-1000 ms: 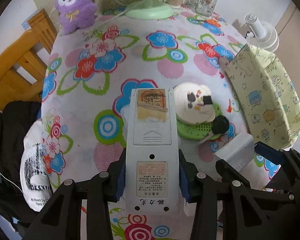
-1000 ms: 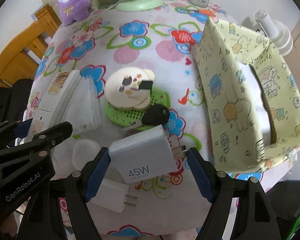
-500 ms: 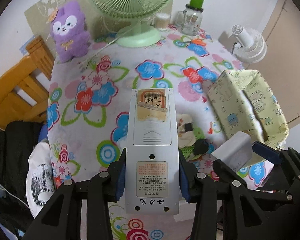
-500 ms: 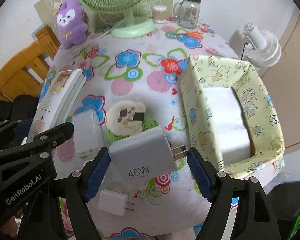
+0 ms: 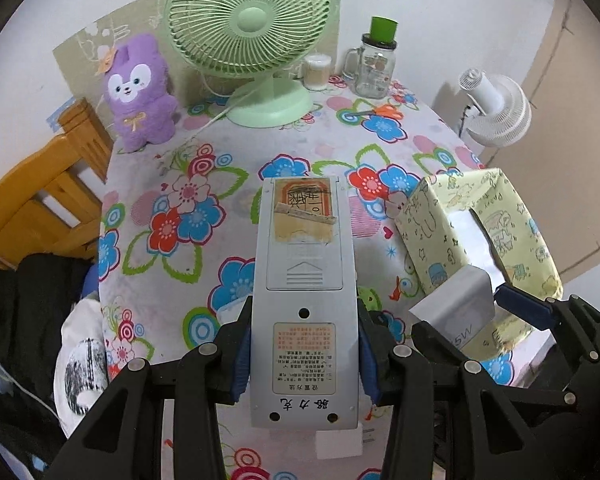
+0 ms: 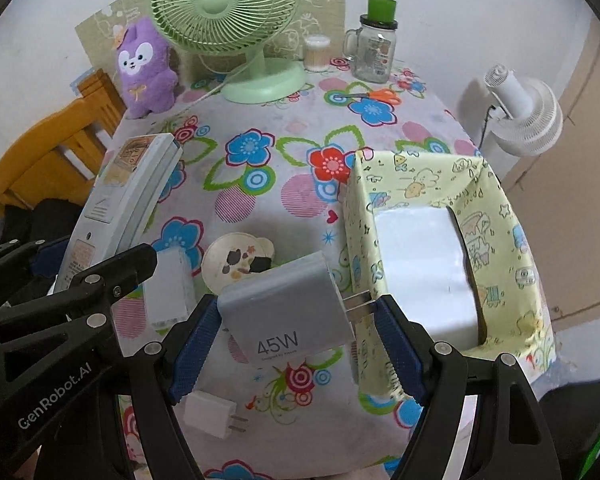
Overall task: Organize rigid objects
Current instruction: 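Carry both items to the fabric box and lower the device inside with the left gripper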
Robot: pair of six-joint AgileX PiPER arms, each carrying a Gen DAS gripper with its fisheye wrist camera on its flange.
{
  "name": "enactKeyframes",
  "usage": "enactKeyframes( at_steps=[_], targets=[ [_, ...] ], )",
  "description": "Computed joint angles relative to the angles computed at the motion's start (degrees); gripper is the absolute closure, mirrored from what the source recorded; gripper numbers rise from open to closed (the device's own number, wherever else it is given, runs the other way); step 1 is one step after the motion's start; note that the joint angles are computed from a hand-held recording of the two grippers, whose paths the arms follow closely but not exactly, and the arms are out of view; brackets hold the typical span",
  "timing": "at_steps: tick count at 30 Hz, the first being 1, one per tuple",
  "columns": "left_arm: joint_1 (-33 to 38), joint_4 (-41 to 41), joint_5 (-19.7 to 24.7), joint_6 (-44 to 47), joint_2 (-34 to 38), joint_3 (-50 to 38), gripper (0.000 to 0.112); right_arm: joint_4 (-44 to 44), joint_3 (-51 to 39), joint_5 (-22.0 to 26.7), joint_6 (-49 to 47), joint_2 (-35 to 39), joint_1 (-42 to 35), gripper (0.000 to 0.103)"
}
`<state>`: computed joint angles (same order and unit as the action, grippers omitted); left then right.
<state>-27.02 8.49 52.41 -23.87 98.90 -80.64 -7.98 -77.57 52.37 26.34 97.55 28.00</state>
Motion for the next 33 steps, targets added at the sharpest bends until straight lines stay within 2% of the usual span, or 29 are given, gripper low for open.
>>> enactKeyframes(
  at_steps=[12, 21, 33],
  targets=[
    [-5.54, 6.69, 4.89, -12.97, 1.53, -6.56, 0.067, 4.82, -2.77, 1.13, -14.89, -1.43, -5.78, 0.023],
    [-8.75, 7.26, 6.94, -16.32, 5.11, -11.80, 0.067, 7.61, -1.78, 1.34, -21.73, -2.66, -11.20, 0.023],
    [-13.27, 6.46, 11.27, -17.15, 14.44, -24.45, 0.067, 10.25, -0.15, 1.66, -29.35, -2.52, -20.35, 0.023]
  ],
)
